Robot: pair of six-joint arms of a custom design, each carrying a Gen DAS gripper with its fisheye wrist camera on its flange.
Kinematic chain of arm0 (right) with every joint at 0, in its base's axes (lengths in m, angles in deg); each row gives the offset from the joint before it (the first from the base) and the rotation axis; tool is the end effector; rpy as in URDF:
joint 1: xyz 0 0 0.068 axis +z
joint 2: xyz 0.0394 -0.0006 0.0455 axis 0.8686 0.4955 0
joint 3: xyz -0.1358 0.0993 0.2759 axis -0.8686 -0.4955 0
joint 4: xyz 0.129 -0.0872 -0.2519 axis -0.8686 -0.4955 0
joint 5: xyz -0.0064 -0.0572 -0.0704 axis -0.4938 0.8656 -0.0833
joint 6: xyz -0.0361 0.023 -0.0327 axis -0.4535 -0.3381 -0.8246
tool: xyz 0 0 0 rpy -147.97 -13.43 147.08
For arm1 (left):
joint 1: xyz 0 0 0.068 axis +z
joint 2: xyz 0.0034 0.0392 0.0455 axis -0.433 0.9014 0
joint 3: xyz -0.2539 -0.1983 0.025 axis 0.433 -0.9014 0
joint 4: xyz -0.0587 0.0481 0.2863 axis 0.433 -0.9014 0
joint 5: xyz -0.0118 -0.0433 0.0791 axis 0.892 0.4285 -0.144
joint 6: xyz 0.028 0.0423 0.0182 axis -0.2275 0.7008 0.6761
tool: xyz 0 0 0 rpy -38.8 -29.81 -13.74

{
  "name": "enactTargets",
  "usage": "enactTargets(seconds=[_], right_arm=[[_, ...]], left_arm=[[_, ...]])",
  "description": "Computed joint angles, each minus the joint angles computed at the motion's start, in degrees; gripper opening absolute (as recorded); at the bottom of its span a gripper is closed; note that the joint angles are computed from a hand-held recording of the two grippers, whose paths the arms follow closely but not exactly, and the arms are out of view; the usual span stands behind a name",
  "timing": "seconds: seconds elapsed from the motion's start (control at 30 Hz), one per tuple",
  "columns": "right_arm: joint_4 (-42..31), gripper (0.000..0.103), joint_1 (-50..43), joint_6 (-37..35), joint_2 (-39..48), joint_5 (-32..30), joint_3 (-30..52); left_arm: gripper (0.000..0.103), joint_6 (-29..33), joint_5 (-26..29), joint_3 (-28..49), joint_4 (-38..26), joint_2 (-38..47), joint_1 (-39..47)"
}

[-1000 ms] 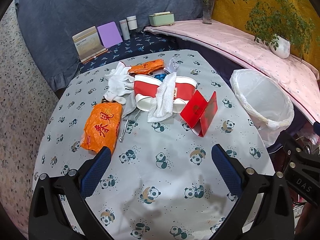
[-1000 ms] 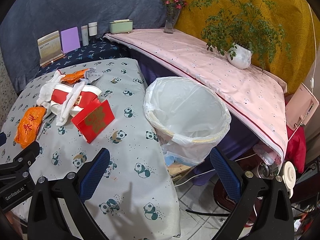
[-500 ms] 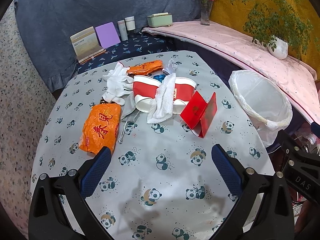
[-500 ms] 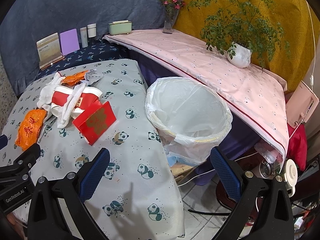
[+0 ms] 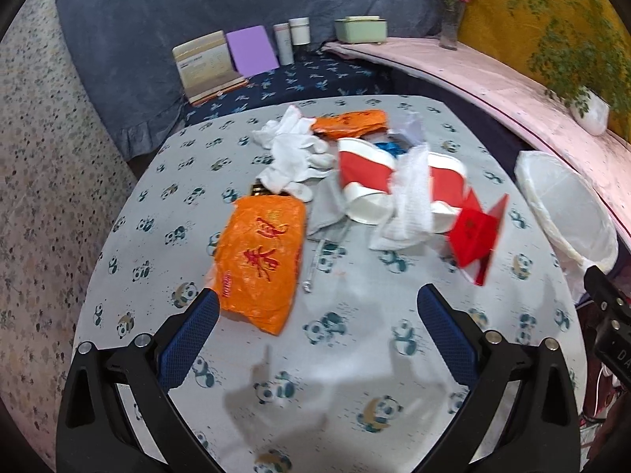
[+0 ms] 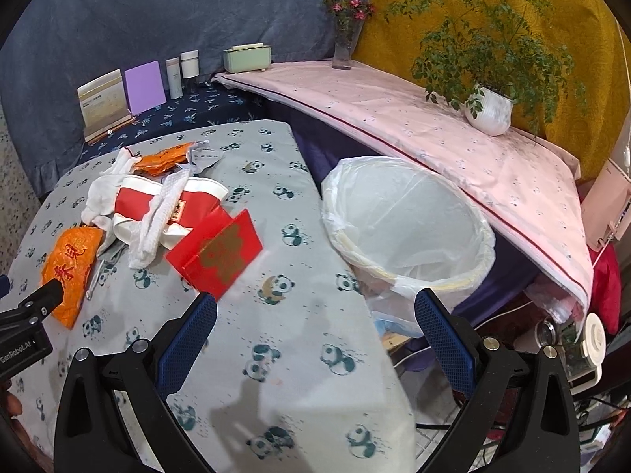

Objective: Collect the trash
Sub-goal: 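Grasp the orange plastic bag with the left tool while the right tool grasps the red envelope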

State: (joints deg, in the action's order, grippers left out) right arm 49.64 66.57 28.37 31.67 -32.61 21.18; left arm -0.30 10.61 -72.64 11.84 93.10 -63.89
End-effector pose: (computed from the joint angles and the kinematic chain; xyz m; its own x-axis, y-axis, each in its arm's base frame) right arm 0.2006 0.0212 0.0769 -0.7069 -0.1539 -0.6903 -0.1445 0.9869 -0.0720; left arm 0.1662 -0.1042 0.0591 -0.7280 -0.2567 -0.6357 -0.3955 0.9147 0.0835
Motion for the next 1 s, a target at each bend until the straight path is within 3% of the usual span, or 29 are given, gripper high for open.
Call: enactTargets(seconds=[0.13,0.37,0.6,0.67,0.8,1.0], right_arm=[[0.7,0.096,5.4,4.2,4.9,2.2,3.1],[-0.8,0.096,12.2,10.5,13.2,5.6,11.1],[-2.9,0.096,15.1,14.2,21.0,8.2,18.5],[-3.7,0.093,15.4,15.0,23.6,8.8,20.5],[-5.2,0.08,14.9,15.4,27.3,7.7,22.7],[-5.0,0.041,13.0,16.1,30.1,2.9,23.0]], left_arm=[[0.096,6.8,2.3,-2.9,8.7,2.7,7.4],[0.096,18.9,11.0,-5.3,25.6,12.0,24.0],[0.096,24.4,17.9,-2.8,32.6,20.6,32.5],[0.092,25.2,19.4,-2.0,33.5,22.5,33.5],[0.065,27.1,23.4,-0.6,34.8,26.1,35.4],[0.038,26.6,25.3,-1.8,37.5,26.5,34.5]])
